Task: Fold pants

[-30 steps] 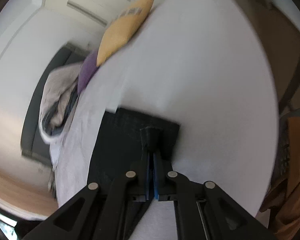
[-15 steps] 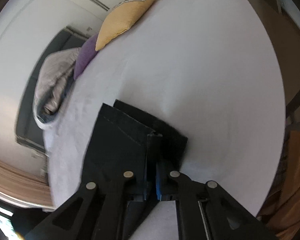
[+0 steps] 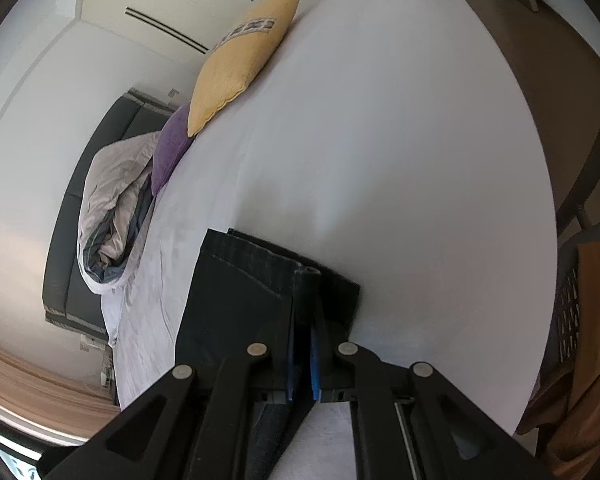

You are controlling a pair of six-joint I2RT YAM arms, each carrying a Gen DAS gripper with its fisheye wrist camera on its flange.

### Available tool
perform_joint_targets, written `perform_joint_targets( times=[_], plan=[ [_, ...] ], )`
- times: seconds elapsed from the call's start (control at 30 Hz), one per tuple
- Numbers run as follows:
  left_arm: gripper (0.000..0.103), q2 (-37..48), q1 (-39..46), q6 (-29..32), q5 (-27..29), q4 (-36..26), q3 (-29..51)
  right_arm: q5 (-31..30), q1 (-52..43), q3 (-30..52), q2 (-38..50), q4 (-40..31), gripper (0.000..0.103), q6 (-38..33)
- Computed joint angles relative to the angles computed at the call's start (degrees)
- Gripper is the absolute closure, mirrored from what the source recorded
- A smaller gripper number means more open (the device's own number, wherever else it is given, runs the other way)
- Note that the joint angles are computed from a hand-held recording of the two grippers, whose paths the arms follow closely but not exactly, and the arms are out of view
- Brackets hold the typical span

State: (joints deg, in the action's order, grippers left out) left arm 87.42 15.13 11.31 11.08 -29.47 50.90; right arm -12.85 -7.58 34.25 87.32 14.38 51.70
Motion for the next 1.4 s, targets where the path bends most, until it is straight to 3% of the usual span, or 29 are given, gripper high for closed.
perform_joint_targets(
  times=[0.4,0.53,0.67,0.7,0.73,0.77,0.83,0.97,1.0,1.07,1.2,1.23,1.27,1.3,1.37,1.4],
  plan=[
    [0.008,-0.31,0.87,1.65,1.02,1.19,-1.23,1.29,0.37,-3.44,1.47,6.09,0.1,1.55],
    [0.008,-0.37,1.77,1.87,1.97,1.54,-1.58,-0.23,-0.61,-6.01,1.98,11.05,0.1,3.44],
    [0.007,-1.52,2.37,2.47,2.31,1.76,-2.44,-7.64,-4.35,-9.65,2.62,18.02,0.099,7.51],
    [0.007,-1.65,2.65,2.54,2.63,2.0,-2.7,-8.59,-5.07,-9.72,0.91,15.71,0.099,7.97],
    [0.007,-1.72,2.9,2.54,2.93,2.19,-2.88,-6.27,-4.77,-8.8,-3.64,8.32,0.091,6.7],
    [0.007,-1.94,3.25,2.47,3.35,2.43,-3.16,-0.59,-3.08,-6.94,-8.31,-0.53,0.075,4.69],
    [0.007,-2.47,3.7,2.14,3.89,2.49,-3.53,14.14,2.1,-2.39,-16.23,-16.04,0.063,3.3],
    [0.006,-3.03,3.43,1.52,3.57,3.88,-4.63,14.62,10.08,3.81,-18.63,-19.05,0.063,-1.36],
    [0.005,-3.31,3.37,1.3,3.41,3.99,-4.86,12.32,13.66,6.16,-16.49,-18.57,0.063,-3.28],
    [0.005,-3.54,3.6,0.93,3.76,3.75,-4.82,1.79,19.45,10.07,-7.84,-10.95,0.062,-6.7],
    [0.005,-4.72,6.9,2.04,7.33,1.52,-4.5,-2.23,23.14,13.63,4.88,-7.3,0.058,-5.56],
    [0.005,-5.09,8.31,2.82,8.42,1.05,-4.55,-3.87,21.64,12.65,8.06,-6.17,0.059,-3.18],
    [0.005,-5.35,9.66,3.71,9.37,0.41,-4.47,-4.72,20.41,11.33,9.42,-4.89,0.09,-1.93],
    [0.005,-5.84,11.11,4.48,9.97,0.04,-4.6,-7.0,18.0,8.43,10.58,-0.73,0.103,-0.67],
    [0.005,-6.4,14.03,5.75,10.04,0.0,-4.96,-10.52,11.59,1.18,9.48,8.27,0.103,1.73],
    [0.006,-6.29,16.0,6.76,11.12,-0.38,-5.0,-7.8,9.4,-0.53,6.55,6.72,0.103,1.06]
  ],
)
